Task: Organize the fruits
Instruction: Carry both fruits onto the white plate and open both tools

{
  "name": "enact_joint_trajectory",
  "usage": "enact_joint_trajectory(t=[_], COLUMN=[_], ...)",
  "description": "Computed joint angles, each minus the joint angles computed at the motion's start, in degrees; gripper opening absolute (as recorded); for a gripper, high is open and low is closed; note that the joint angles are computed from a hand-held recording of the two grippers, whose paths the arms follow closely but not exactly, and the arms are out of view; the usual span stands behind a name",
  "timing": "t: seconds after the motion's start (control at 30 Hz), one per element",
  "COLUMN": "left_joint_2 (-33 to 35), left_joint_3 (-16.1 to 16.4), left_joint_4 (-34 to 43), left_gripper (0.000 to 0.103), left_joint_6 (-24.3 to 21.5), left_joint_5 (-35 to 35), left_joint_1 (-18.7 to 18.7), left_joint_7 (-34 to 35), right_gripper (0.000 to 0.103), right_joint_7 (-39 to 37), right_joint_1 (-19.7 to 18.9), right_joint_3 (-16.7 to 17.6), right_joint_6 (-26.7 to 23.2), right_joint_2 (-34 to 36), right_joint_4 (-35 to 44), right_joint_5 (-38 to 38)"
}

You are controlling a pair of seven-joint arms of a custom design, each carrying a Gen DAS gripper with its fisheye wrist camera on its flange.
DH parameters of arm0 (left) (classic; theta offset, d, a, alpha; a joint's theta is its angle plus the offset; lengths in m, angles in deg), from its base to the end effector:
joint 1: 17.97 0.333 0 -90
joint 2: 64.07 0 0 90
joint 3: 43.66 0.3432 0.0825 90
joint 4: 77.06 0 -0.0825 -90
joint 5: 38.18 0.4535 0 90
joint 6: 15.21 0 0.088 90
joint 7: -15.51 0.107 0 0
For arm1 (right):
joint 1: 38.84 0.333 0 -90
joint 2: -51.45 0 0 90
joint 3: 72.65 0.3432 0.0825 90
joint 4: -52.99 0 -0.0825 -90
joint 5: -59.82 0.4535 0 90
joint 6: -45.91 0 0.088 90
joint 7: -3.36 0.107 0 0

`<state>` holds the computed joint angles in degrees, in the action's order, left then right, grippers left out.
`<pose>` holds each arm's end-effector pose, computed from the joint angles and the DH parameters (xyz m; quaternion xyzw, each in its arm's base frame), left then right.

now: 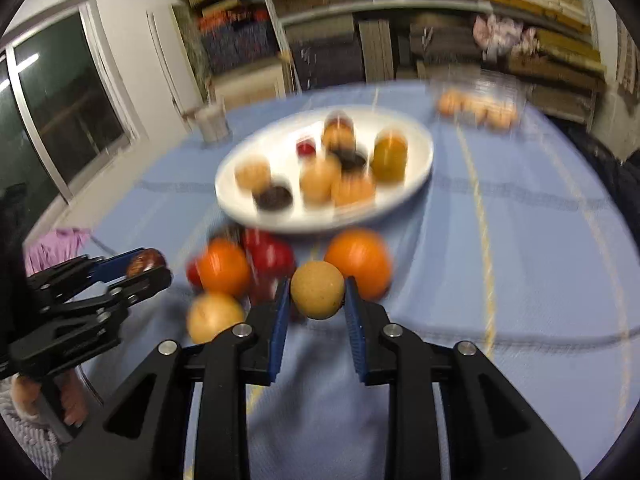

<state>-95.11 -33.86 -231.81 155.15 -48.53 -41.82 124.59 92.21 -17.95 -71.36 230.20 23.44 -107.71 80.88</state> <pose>0.4454 -0.0974 0.4716 -0.5072 0.7646 -0.3302 0.2218 0.4159 0.1322 0.4260 -0.6468 0.6276 -0.1919 0.3884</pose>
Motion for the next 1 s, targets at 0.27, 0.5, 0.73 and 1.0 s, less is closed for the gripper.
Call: enact_joint_trajectory(t=[0.27,0.5,0.73,1.0], left_joint_2=[14.8,24.8,28.6,27.8], left_joint_3=[-1.8,-12.2,-15.5,-17.7], left_joint_4=[16.7,23.9,26.1,24.4], left_gripper=[0.043,0.043,0.043,0.062], left_joint_6=[1.5,2.8,2.4,5.5], left_joint_5=[-4.1,1.8,-2.6,2.5], left_joint_1=[-0.7,9.3,12.8,15.1], left_joint_7=[-1.4,-7.7,-3.7,-7.8], right_gripper=[0.026,0.026,0.028,0.054], right_joint_7=[-1.3,-6.7,-4.3,-1.4], right_joint_1=[-1.9,6.4,-0.9,-8.4], right_joint_3=[-2.1,-10.7,-4.6,3.0], right_joint_6=[1.5,-1.3,-1.8,0.6], right_joint_2=[5.7,20.6,25.9,24.5], right_joint_4=[11.5,23.7,26.9,25.1], right_joint_5=[-1.4,4.8,3.1,-0.5])
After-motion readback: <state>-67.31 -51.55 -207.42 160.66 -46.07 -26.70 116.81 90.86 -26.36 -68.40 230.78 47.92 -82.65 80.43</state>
